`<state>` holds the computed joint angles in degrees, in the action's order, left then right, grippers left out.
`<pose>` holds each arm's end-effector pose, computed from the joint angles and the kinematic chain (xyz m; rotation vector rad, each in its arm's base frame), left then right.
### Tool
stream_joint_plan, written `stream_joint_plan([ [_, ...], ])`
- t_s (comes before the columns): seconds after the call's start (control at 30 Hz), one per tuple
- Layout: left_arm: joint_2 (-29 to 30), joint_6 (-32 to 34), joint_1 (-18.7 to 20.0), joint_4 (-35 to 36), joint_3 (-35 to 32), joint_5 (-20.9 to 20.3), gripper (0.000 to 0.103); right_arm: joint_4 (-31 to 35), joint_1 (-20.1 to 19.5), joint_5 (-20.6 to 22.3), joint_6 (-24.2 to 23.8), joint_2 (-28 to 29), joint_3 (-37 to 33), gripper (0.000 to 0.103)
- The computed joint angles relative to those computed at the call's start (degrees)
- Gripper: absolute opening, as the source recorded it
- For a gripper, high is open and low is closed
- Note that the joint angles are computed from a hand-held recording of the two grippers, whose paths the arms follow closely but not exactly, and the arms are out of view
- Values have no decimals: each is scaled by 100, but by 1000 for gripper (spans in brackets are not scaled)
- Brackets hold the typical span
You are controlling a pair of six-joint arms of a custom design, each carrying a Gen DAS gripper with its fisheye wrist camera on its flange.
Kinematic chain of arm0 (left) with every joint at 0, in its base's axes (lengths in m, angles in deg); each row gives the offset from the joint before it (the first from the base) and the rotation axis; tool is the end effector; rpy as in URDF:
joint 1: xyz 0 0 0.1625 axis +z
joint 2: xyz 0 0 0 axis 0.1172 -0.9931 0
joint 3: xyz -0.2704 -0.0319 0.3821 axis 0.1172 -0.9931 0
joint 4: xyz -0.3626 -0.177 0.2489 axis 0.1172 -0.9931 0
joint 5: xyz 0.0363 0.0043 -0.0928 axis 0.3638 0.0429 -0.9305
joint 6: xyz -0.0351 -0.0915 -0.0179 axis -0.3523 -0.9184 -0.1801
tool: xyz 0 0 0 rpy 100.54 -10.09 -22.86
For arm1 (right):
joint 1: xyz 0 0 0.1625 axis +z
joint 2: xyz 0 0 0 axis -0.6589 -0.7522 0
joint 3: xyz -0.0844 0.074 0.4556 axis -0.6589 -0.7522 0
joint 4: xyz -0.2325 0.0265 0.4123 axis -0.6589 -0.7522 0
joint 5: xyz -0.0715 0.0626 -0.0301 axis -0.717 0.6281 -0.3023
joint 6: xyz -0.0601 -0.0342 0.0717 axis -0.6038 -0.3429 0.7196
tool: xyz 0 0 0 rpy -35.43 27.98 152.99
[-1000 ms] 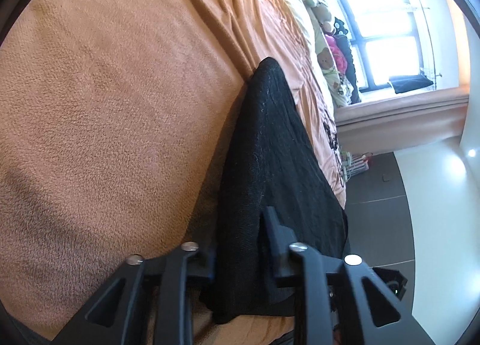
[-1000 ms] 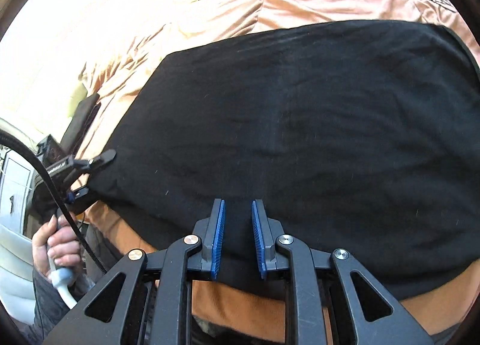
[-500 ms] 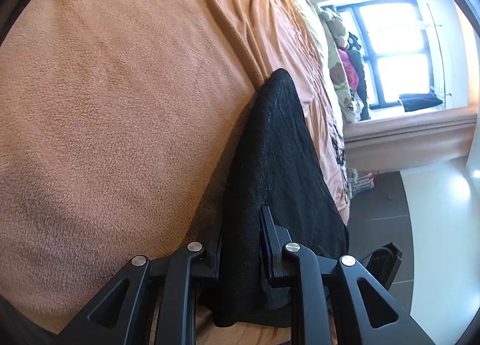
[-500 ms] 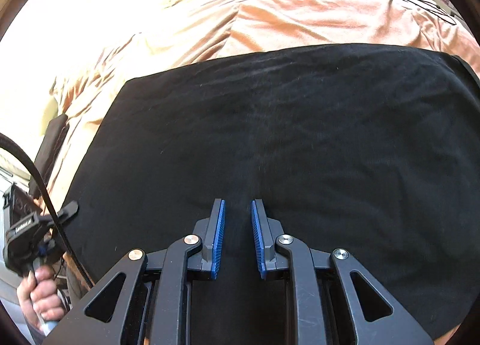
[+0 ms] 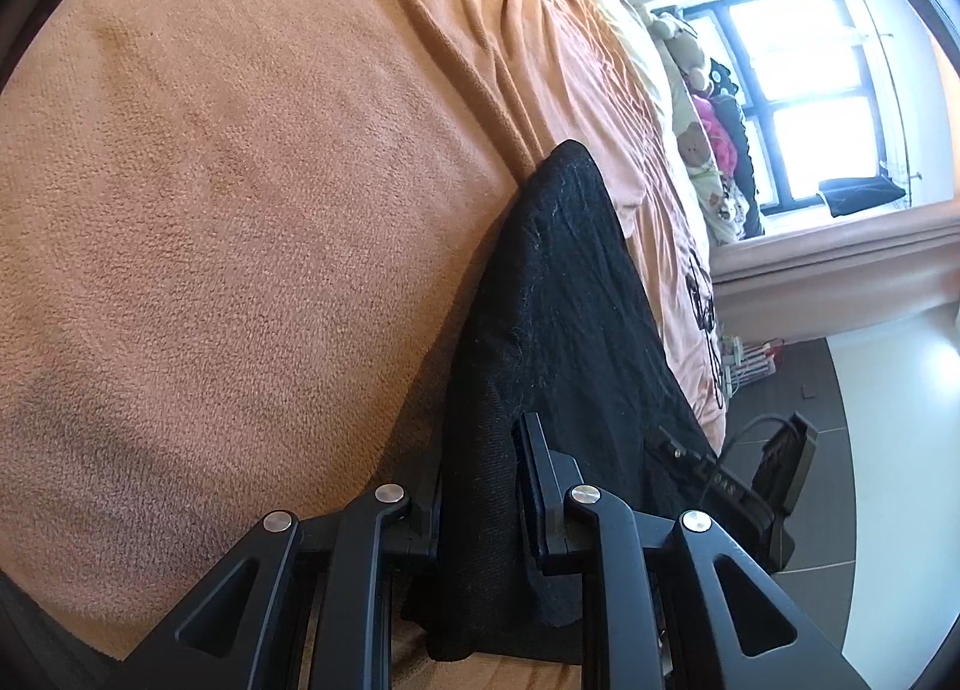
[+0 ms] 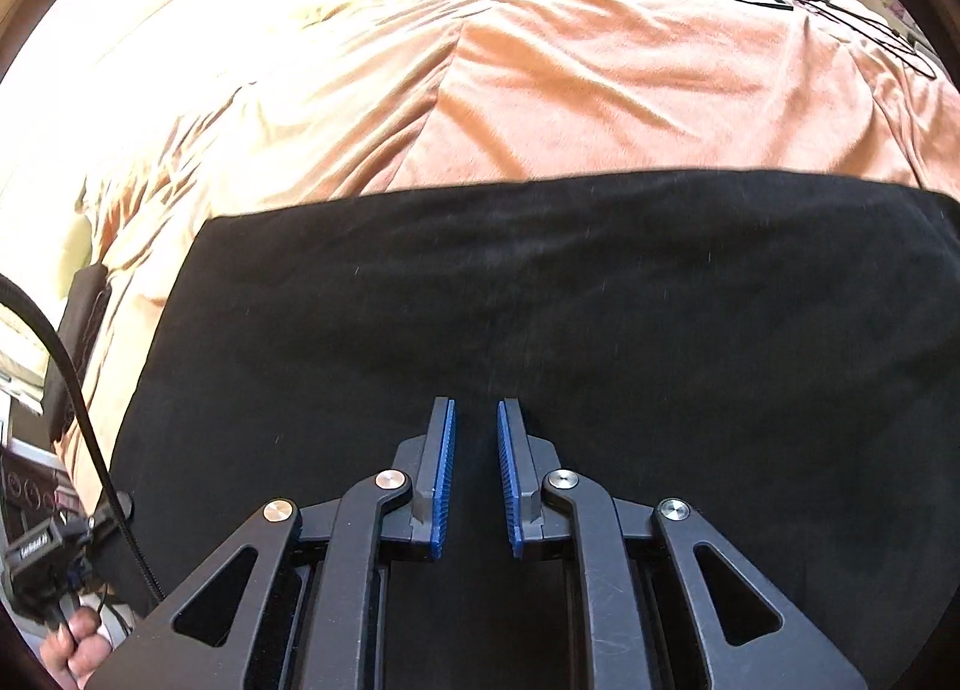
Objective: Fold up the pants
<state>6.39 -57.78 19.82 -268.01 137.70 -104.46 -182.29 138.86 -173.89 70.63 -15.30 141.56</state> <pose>-0.1693 -0.2624 0.0144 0.1220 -3.0136 0.4985 0.1202 -0.3224 0.2306 -0.0464 -2.4430 0.8789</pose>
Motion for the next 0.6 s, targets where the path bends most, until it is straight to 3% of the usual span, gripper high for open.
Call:
stream_joint_plan([
  [0.23, 142, -204, 146, -199, -12, -61, 22, -151, -35, -191, -126, 271, -239, 9],
  [0.6, 13, -229, -13, -229, 49, 17, 20, -67, 132, -653, -51, 608, -530, 9],
])
